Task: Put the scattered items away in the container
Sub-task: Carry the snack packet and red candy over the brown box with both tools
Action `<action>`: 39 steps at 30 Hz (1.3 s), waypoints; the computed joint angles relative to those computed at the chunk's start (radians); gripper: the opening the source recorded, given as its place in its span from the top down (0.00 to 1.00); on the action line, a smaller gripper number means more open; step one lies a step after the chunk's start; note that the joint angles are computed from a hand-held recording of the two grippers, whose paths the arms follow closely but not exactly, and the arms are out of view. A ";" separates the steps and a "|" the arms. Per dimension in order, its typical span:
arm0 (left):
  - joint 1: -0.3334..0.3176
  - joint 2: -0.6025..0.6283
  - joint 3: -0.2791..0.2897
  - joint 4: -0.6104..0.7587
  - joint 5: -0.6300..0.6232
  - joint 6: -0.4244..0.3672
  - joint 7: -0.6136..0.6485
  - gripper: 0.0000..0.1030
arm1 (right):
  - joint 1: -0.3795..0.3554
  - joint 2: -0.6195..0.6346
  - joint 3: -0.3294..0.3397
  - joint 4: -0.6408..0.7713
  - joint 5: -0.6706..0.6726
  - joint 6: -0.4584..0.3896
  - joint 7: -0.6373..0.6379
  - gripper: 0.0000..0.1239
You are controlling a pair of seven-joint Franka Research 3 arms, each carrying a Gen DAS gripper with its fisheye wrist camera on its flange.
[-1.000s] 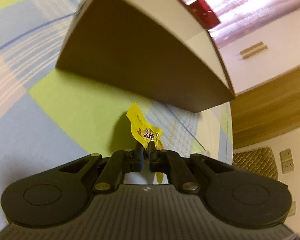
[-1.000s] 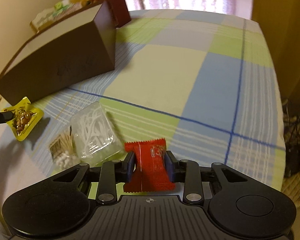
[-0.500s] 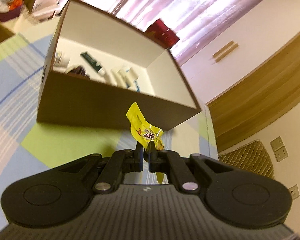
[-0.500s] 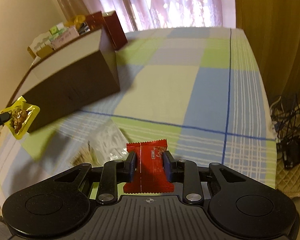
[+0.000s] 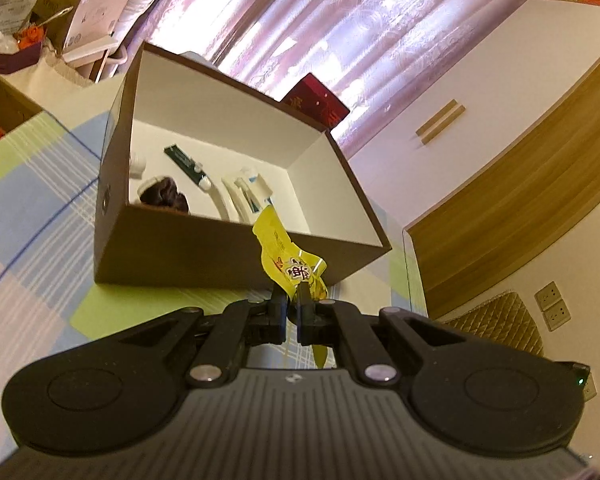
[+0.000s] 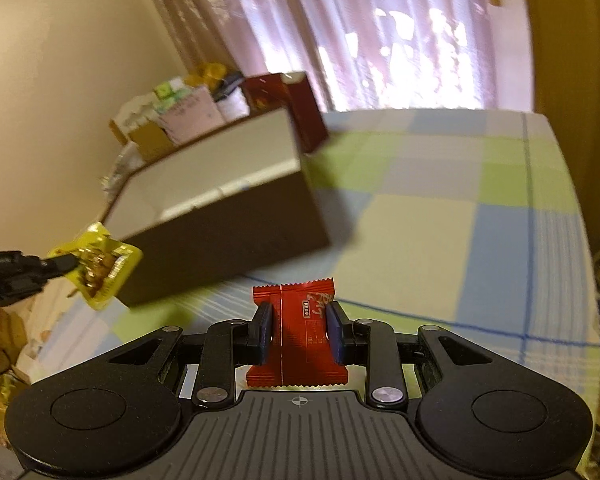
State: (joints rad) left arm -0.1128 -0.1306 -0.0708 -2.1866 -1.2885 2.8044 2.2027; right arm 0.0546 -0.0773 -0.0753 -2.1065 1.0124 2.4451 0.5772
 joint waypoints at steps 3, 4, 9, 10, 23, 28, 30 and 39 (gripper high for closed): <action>0.006 0.003 0.006 0.013 0.006 -0.009 0.008 0.98 | 0.012 0.021 0.010 0.039 0.027 -0.012 -0.015 0.74; 0.009 0.006 0.007 0.018 0.010 -0.010 0.008 0.98 | 0.016 0.028 0.015 0.052 0.034 -0.014 -0.019 0.74; 0.025 0.022 0.012 0.053 0.014 -0.032 0.033 0.98 | 0.034 0.072 0.040 0.122 0.058 -0.013 -0.036 0.74; 0.029 0.026 0.011 0.062 0.018 -0.034 0.036 0.98 | 0.037 0.082 0.046 0.136 0.062 -0.013 -0.039 0.74; 0.108 0.163 -0.016 0.269 0.100 -0.089 0.098 0.98 | 0.080 0.298 0.133 0.418 -0.055 0.078 0.065 0.74; 0.154 0.256 -0.050 0.391 0.194 -0.112 0.086 0.98 | 0.102 0.400 0.157 0.539 -0.197 0.122 0.177 0.74; 0.172 0.297 -0.067 0.442 0.246 -0.119 0.067 0.98 | 0.111 0.439 0.161 0.583 -0.257 0.134 0.226 0.74; 0.238 0.465 -0.145 0.637 0.447 -0.174 -0.015 0.98 | 0.131 0.587 0.168 0.757 -0.468 0.131 0.394 0.74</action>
State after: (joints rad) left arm 0.1251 0.3345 -0.2161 -1.5500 -0.8411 2.6300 2.1877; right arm 0.1854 0.5102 0.0924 -1.3493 0.5444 2.5756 0.9713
